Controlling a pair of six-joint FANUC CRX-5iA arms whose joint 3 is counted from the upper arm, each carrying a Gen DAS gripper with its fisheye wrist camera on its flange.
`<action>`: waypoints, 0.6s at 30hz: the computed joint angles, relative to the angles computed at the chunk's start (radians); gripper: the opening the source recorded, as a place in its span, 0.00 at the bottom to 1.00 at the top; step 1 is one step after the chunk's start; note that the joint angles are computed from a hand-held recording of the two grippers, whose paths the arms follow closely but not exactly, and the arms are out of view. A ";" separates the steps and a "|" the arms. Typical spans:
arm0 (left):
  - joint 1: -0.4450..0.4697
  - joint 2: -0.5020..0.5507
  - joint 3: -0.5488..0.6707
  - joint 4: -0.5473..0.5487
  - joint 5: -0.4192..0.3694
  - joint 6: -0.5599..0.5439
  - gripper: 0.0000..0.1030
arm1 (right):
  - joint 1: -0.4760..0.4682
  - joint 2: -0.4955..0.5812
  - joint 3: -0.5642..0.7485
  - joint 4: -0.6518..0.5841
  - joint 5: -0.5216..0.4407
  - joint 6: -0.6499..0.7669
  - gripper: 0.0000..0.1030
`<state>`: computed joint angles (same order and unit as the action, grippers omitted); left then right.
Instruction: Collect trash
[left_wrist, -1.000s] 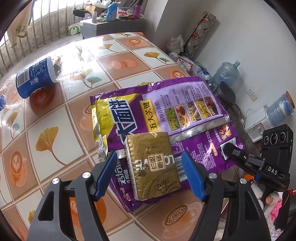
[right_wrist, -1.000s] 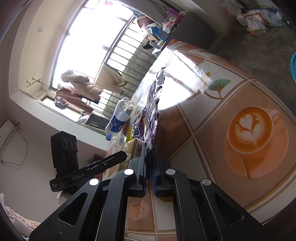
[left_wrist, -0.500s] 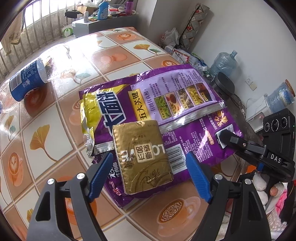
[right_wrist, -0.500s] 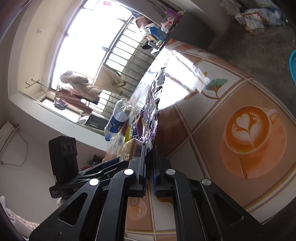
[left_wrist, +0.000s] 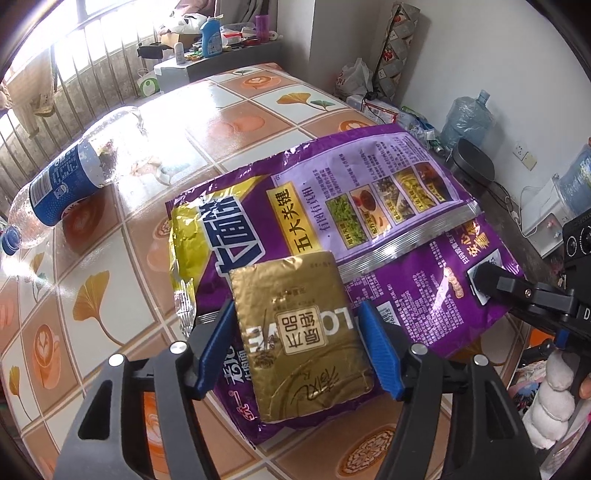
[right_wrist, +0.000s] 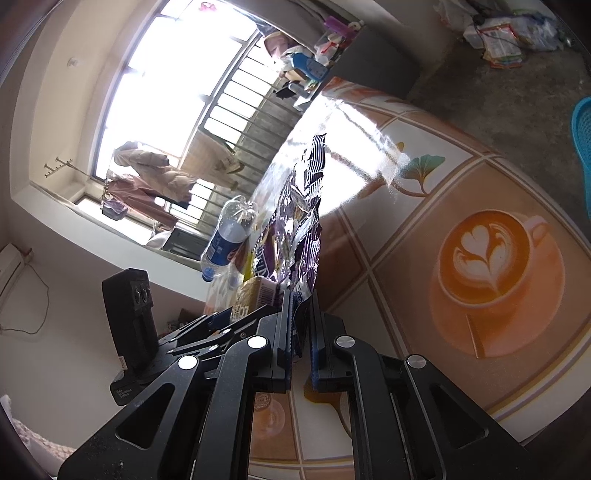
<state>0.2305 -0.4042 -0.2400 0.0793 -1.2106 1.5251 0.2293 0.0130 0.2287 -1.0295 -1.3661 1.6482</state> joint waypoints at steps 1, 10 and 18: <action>-0.008 0.000 0.003 -0.014 0.001 0.002 0.61 | 0.003 0.000 -0.001 0.005 0.003 -0.006 0.08; -0.006 -0.011 -0.011 -0.015 0.019 -0.004 0.59 | 0.055 -0.015 0.004 0.060 0.015 -0.001 0.32; -0.010 -0.034 -0.032 -0.010 0.033 -0.009 0.58 | 0.092 -0.006 0.012 0.094 0.033 -0.031 0.25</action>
